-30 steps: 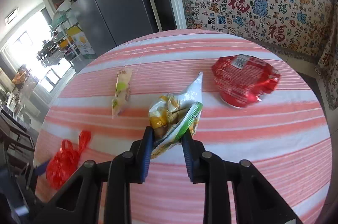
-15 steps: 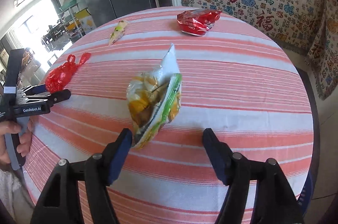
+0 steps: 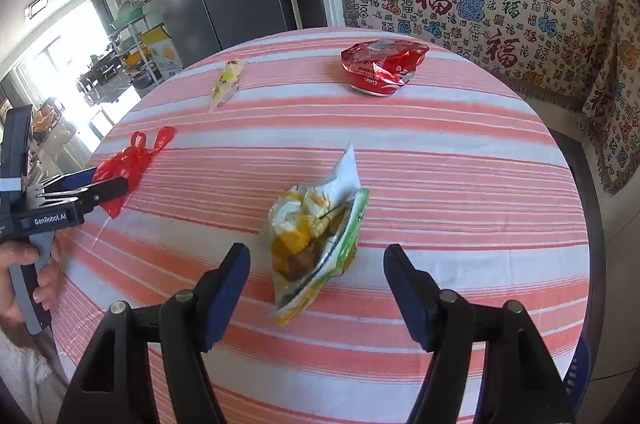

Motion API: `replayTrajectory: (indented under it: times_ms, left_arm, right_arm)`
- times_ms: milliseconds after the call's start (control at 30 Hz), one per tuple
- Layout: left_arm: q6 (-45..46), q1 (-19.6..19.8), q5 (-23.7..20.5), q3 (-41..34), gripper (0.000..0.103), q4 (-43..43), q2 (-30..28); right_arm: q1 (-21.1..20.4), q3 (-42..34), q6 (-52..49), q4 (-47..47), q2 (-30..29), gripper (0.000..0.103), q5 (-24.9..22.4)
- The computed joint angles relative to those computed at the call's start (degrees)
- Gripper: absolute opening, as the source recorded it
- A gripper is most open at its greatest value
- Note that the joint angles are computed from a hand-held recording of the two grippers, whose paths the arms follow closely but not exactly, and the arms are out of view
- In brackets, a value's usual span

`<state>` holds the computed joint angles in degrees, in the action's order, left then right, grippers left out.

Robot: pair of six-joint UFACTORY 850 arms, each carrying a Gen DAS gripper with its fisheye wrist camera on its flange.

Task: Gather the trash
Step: 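Grasp the yellow-green snack wrapper with the right gripper and lift it, then grasp the red plastic bag with the left gripper while the right holds the wrapper, then carry both items over the blue wastebasket and open both grippers to drop them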

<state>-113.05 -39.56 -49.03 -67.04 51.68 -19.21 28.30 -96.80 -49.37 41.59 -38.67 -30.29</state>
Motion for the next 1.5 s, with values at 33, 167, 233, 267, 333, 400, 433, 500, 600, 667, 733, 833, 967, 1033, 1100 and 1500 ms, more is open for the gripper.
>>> replayTrajectory:
  times_ms: [33, 167, 233, 267, 333, 400, 433, 500, 600, 667, 733, 833, 967, 1033, 1100, 1500]
  left_arm:
    - [0.5, 0.0, -0.1, -0.3, 0.095, -0.1, -0.2]
    - [2.4, 0.1, -0.3, -1.2, 0.062, -0.9, -1.1]
    - [2.9, 0.1, 0.4, -1.0, 0.043, -1.7, -1.1]
    - [2.0, -0.2, 0.1, -0.9, 0.042, -1.0, -0.9]
    - [-0.5, -0.6, 1.0, -0.2, 0.041, 1.0, -0.1]
    - [-3.3, -1.2, 1.4, 0.2, 0.04, 3.1, 0.6]
    - [-4.1, -1.7, 1.3, 0.1, 0.04, 3.9, 0.8]
    - [-5.4, -2.8, 1.2, -0.4, 0.04, 5.2, 1.0]
    - [-5.7, -4.4, 1.1, -2.5, 0.04, 6.1, 0.3]
    - [-3.9, -5.2, -0.1, -5.1, 0.04, 5.9, -1.2]
    - [-2.3, -6.1, -1.1, -7.7, 0.04, 5.7, -2.7]
    - [-1.1, -7.3, -1.5, -11.1, 0.04, 5.3, -5.1]
    - [0.9, -8.4, -1.0, -15.6, 0.04, 4.5, -8.3]
    - [1.9, -8.9, -0.6, -17.8, 0.04, 4.2, -9.8]
    - [3.1, -9.1, -0.3, -20.3, 0.04, 3.9, -11.4]
    - [20.6, -9.2, 3.0, -45.9, 0.04, -2.6, -27.5]
  right_arm:
    - [0.1, -0.4, 0.3, 0.4, -0.3, 0.071, -0.2]
    - [0.4, -2.3, 2.6, -0.1, -1.6, 0.071, -0.3]
    - [0.1, -3.9, 5.3, -0.7, -2.6, 0.032, -2.2]
    - [0.1, -3.7, 5.6, -0.7, -2.5, 0.031, -2.0]
    - [0.3, -2.4, 4.4, -0.9, -1.2, 0.027, -1.2]
    - [0.1, -0.2, 1.5, 1.4, 0.7, 0.026, -0.3]
    - [0.0, 0.8, 0.1, 2.7, 1.6, 0.025, 0.0]
    - [-0.2, 3.0, -2.3, 4.5, 3.4, 0.025, 1.1]
    - [-0.9, 5.6, -5.4, 7.2, 5.6, 0.025, 1.6]
    - [-1.4, 6.7, -6.5, 7.9, 6.5, 0.025, 2.0]
    - [-1.8, 7.4, -6.8, 8.0, 6.9, 0.025, 2.1]
    - [-2.8, 8.4, -7.6, 9.1, 7.7, 0.025, 2.0]
    - [-4.1, 10.0, -10.2, 11.6, 9.3, 0.025, 2.0]
    - [-4.8, 10.8, -11.2, 12.6, 10.0, 0.025, 2.2]
    - [-5.6, 11.5, -11.9, 13.3, 10.6, 0.025, 2.3]
    - [-14.4, 15.8, -14.5, 18.6, 14.6, 0.025, 5.0]
